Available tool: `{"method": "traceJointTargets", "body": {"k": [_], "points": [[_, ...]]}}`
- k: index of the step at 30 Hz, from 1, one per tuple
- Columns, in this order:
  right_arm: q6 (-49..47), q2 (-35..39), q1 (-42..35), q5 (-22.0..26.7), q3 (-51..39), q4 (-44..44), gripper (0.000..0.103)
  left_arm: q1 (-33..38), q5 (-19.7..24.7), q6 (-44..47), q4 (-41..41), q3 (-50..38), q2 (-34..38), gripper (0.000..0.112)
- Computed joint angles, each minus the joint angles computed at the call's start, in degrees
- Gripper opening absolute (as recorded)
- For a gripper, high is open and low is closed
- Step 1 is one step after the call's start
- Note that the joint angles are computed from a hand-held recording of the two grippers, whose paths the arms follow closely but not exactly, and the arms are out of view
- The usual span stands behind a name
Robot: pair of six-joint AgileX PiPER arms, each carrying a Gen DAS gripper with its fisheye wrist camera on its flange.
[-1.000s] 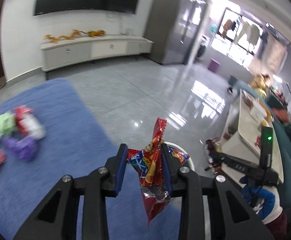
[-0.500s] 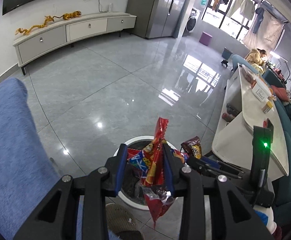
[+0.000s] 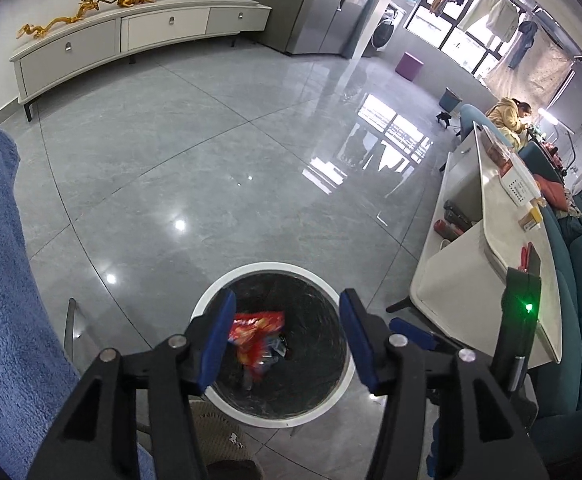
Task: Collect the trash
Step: 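Carry both wrappers over the trash bin and open both grippers to drop them, then move both grippers back toward the remaining wrappers on the rug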
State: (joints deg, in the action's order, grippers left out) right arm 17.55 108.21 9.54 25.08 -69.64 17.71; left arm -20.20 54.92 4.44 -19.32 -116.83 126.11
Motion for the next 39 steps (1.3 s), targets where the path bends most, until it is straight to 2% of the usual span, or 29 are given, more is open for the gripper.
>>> {"method": "traceJointTargets", "body": {"k": [8,12,16,18,22,26,32,37,39], "points": [[6.6,-5.1,1.0,0.2,2.7,-5.9,0.054,1.6,-5.1,0.6,2.1,11.3,-9.3,0.054],[10.6,-9.5,2.0,0.5,4.7,-9.6,0.054,3.7,-7.6,2.0,3.6,17.7,-16.3,0.054],[16.3,-14.9,4.1,2.0,5.4,-15.8,0.054,6.2,-10.8,1.6,8.9,22.7,-25.3,0.054],[18.4,-16.9,5.5,3.2,4.7,-18.7,0.054,8.2,-10.6,2.1,9.7,23.2,-28.8,0.054],[22.0,-20.4,9.1,6.3,1.6,-24.0,0.054,12.8,-8.7,2.3,13.0,21.4,-35.7,0.054],[24.3,-22.4,13.2,9.1,-2.5,-28.0,0.054,20.0,-5.8,5.3,11.3,18.0,-41.8,0.055],[27.4,-23.9,20.3,13.7,-9.6,-34.2,0.056,36.2,2.0,12.7,0.5,9.4,-45.6,0.055],[28.2,-23.8,25.2,17.4,-16.5,-38.0,0.056,54.5,10.7,18.7,-12.4,0.0,-45.4,0.056],[27.7,-23.2,26.7,18.5,-19.6,-38.7,0.057,61.7,13.5,21.3,-17.8,-2.9,-45.4,0.06]]}}
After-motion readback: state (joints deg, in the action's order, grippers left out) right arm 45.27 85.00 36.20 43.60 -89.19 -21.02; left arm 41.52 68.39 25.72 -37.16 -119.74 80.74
